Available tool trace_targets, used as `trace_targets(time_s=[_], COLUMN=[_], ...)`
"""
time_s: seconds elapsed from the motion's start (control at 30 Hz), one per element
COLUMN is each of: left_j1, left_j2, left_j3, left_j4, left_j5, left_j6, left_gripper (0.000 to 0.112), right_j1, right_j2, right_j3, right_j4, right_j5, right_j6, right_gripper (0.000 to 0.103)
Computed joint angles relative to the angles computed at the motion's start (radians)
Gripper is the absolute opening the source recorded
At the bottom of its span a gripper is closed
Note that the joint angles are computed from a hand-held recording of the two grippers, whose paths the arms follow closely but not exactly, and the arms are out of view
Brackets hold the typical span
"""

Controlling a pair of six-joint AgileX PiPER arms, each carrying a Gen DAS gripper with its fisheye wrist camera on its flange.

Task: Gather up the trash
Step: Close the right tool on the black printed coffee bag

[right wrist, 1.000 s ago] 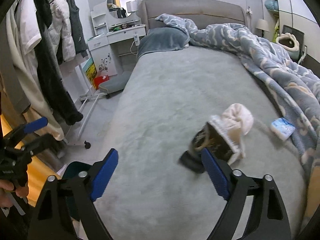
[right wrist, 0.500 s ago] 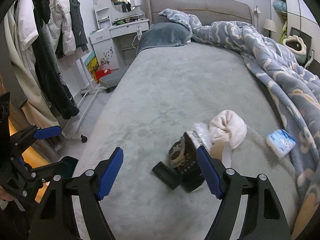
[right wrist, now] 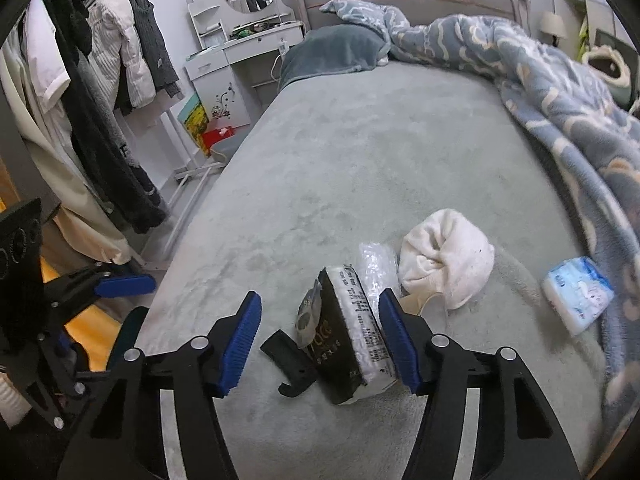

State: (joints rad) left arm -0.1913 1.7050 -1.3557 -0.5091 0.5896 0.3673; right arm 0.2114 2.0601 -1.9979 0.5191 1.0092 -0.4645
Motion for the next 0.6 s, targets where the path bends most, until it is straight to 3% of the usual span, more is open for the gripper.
trace_targets(time_s=[0.3, 0.57, 0.6], left_j1=[-0.027, -0.06, -0.063], left_j2=[0.076, 0.119, 0.126], left_j3=[-0.077, -0.123, -0.128], left_j4=[-0.048, -0.042, -0.041], left_j5=[0.027, 0.027, 0.028], left_j6=[0.029, 0.013, 0.011], left_gripper=[0.099, 0.098, 0.098], right_j1=[-0.014, -0.035, -0.038], right_j2=[0.039, -0.002, -0.004], right_j3=[-0.056, -0.007, -0.002], right_j4=[0.004, -0.003, 0.002], right_j5=[0.079, 0.077, 0.081], right_j6=[-0.04, -0.083, -0.09], right_gripper=[0.047, 0.038, 0.033])
